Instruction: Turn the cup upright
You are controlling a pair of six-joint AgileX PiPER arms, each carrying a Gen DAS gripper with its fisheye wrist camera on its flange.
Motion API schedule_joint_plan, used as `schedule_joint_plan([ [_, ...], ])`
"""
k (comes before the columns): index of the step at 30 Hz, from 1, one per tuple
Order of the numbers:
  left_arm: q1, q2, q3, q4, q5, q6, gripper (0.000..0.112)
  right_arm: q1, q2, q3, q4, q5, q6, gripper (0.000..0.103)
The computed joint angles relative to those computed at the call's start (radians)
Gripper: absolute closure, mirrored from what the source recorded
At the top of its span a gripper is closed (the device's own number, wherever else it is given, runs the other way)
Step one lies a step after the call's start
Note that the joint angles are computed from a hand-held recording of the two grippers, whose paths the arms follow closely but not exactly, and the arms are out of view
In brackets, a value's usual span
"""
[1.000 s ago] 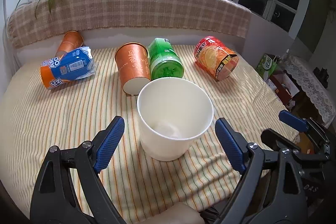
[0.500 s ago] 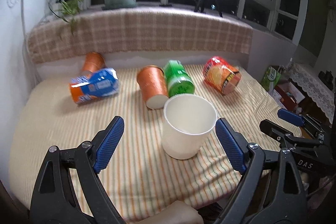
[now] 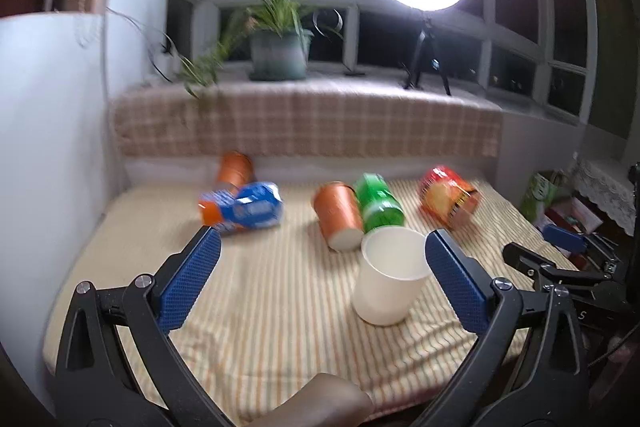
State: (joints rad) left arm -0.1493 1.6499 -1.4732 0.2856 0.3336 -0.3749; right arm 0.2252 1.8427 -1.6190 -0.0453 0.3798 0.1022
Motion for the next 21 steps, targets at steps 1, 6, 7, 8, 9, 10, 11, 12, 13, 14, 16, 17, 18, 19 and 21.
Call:
schedule_joint_plan([
  [1,-0.001,-0.013,0.014,0.047,-0.010,-0.045,0.009,0.008,-0.006,0.007,-0.042,-0.011,0.037,0.022],
  [6,-0.002,-0.056,0.062,0.216,-0.033,-0.214,0.009,0.043,-0.015,0.011,-0.277,-0.035,0.254,0.021],
  [7,-0.003,-0.061,0.067,0.243,-0.032,-0.239,0.009,0.049,-0.017,0.012,-0.326,-0.039,0.302,0.021],
  [8,-0.003,-0.067,0.076,0.266,-0.033,-0.260,0.009,0.053,-0.017,0.011,-0.352,-0.038,0.328,0.018],
  [9,-0.004,-0.072,0.081,0.284,-0.032,-0.276,0.009,0.057,-0.019,0.012,-0.385,-0.042,0.362,0.016],
  [10,-0.003,-0.076,0.085,0.295,-0.030,-0.285,0.009,0.060,-0.021,0.015,-0.415,-0.050,0.394,0.013],
  [11,-0.002,-0.080,0.088,0.300,-0.030,-0.290,0.009,0.062,-0.024,0.020,-0.438,-0.056,0.418,0.012],
  [12,-0.002,-0.083,0.093,0.311,-0.032,-0.302,0.009,0.066,-0.027,0.027,-0.477,-0.063,0.457,0.012],
  [13,-0.003,-0.086,0.097,0.324,-0.034,-0.317,0.009,0.069,-0.028,0.027,-0.501,-0.065,0.476,0.012],
  [14,-0.004,-0.088,0.099,0.336,-0.034,-0.329,0.009,0.070,-0.031,0.030,-0.510,-0.068,0.482,0.012],
  [16,-0.009,-0.092,0.102,0.362,-0.031,-0.352,0.009,0.072,-0.032,0.029,-0.532,-0.069,0.500,0.012],
  [17,-0.012,-0.091,0.101,0.374,-0.030,-0.362,0.009,0.074,-0.033,0.030,-0.541,-0.069,0.509,0.012],
  [18,-0.015,-0.091,0.102,0.384,-0.030,-0.369,0.009,0.074,-0.033,0.029,-0.546,-0.069,0.515,0.012],
  [19,-0.016,-0.091,0.103,0.388,-0.029,-0.370,0.009,0.074,-0.033,0.029,-0.553,-0.069,0.524,0.012],
  [21,-0.019,-0.091,0.102,0.399,-0.028,-0.378,0.009,0.070,-0.035,0.030,-0.555,-0.073,0.530,0.012],
])
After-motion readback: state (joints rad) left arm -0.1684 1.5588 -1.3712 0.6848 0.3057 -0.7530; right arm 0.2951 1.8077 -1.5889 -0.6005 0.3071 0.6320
